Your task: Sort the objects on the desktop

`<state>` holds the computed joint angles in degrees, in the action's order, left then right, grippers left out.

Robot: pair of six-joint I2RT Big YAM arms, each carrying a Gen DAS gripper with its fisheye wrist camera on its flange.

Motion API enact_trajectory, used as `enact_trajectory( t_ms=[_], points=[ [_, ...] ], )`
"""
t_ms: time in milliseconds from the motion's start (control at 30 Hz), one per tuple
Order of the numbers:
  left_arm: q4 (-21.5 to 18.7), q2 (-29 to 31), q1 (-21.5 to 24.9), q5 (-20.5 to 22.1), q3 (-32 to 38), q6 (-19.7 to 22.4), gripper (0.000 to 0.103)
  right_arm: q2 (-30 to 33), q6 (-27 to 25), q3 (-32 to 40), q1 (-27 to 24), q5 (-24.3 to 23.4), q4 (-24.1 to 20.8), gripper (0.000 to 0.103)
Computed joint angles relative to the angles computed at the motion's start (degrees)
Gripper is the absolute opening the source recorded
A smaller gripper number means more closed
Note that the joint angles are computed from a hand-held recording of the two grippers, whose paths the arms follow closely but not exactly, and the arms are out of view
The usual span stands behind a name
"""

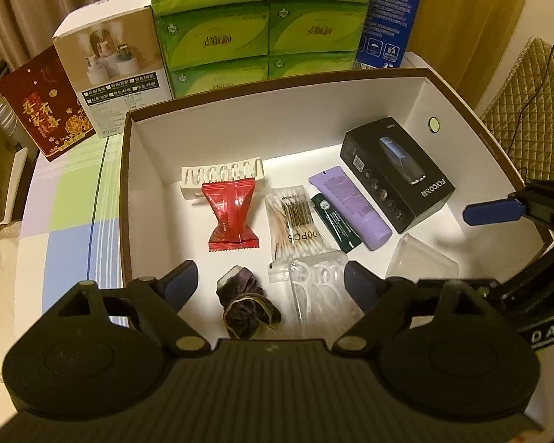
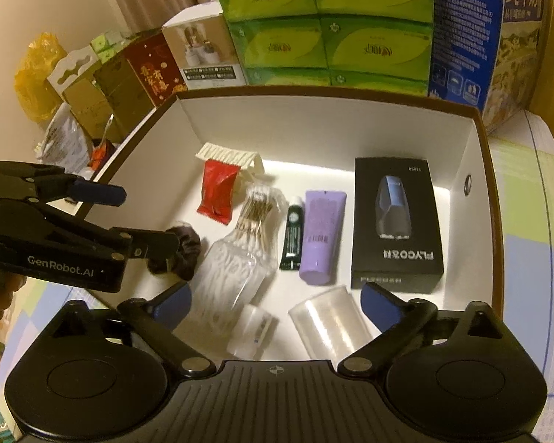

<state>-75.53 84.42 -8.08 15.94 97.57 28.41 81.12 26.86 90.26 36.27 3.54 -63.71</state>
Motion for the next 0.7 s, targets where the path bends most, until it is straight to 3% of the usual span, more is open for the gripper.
enact_trajectory(
  t_ms=[333,700],
  points=[
    [0.4,-4.0,0.8,-0.2,-2.3,-0.8,0.093,-2.4,4.6,-0.4,2.0,4.4,-1.6,0.101],
    [1.5,-11.5,3.0,0.7,-6.5,-1.9,0.097,-7.1,9.1,-1.6,9.0,14.4,-3.9,0.101]
  ],
)
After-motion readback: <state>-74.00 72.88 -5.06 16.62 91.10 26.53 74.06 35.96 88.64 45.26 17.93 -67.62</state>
